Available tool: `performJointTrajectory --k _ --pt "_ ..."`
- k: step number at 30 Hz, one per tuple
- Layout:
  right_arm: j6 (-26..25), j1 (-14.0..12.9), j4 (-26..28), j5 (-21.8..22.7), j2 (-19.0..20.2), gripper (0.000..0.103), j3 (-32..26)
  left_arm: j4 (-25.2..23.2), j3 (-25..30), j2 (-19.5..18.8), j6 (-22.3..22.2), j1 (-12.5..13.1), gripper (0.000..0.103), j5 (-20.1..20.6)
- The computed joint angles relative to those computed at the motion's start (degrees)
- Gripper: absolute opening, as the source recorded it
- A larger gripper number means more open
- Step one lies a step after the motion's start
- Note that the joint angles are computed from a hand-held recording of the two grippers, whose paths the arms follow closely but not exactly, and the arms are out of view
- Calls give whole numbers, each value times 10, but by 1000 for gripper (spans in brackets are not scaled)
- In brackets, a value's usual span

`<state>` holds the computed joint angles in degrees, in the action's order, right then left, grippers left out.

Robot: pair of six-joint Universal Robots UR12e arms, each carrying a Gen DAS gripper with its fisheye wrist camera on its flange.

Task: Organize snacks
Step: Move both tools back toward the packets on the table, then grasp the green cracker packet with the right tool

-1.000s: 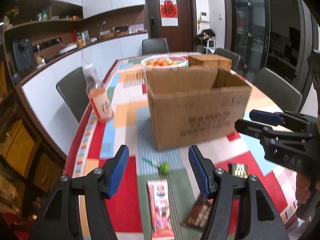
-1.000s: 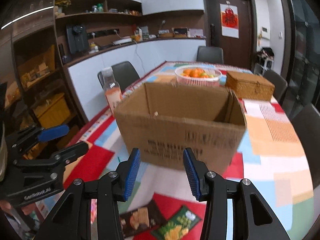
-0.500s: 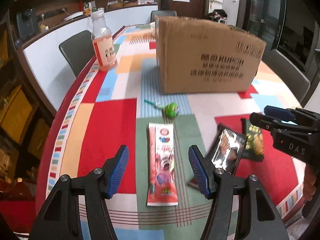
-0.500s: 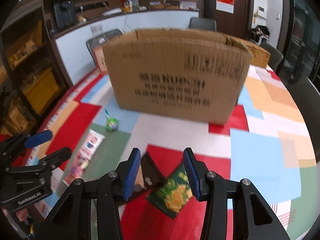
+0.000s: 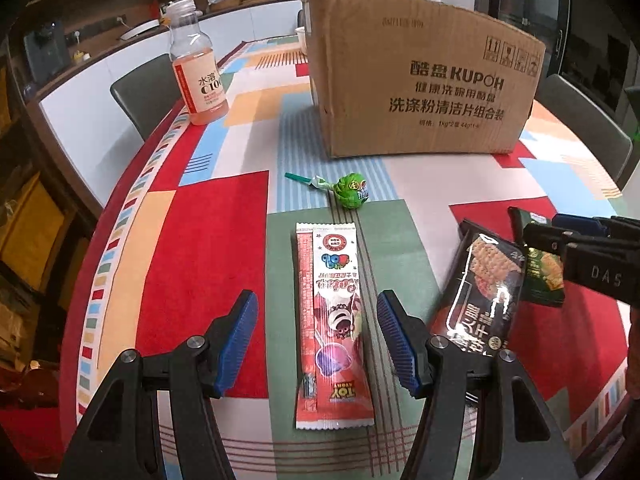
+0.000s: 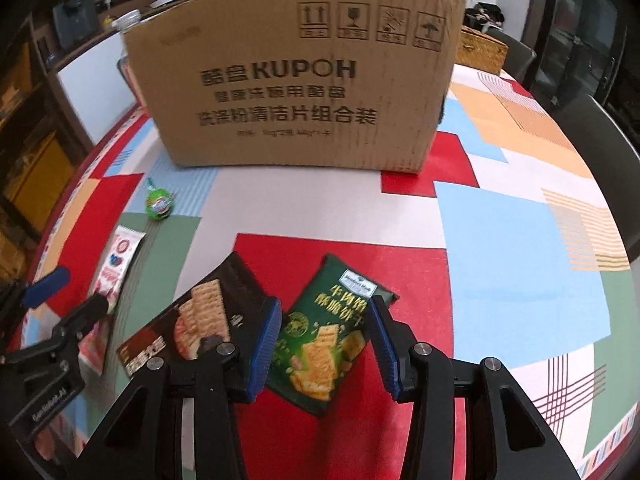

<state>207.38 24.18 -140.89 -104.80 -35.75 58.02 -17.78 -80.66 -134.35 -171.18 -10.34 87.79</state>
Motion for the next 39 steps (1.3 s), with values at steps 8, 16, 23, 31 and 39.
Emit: performJointTrajectory --k 8,16,23,31,39 --pt "1 -1 23 -14 11 46 -18 -19 19 -14 -2 0 61 -1" --pt "42 -2 40 -26 11 61 -21 -15 26 -21 -4 0 61 -5" --pt "48 -6 51 -1 21 61 -37 -23 38 -27 -15 3 48 -33" --pt "3 -4 39 -10 30 48 -48 -29 49 -33 -13 4 35 -44" --pt "-54 1 13 -8 31 46 -44 -29 47 -28 -6 2 32 -42"
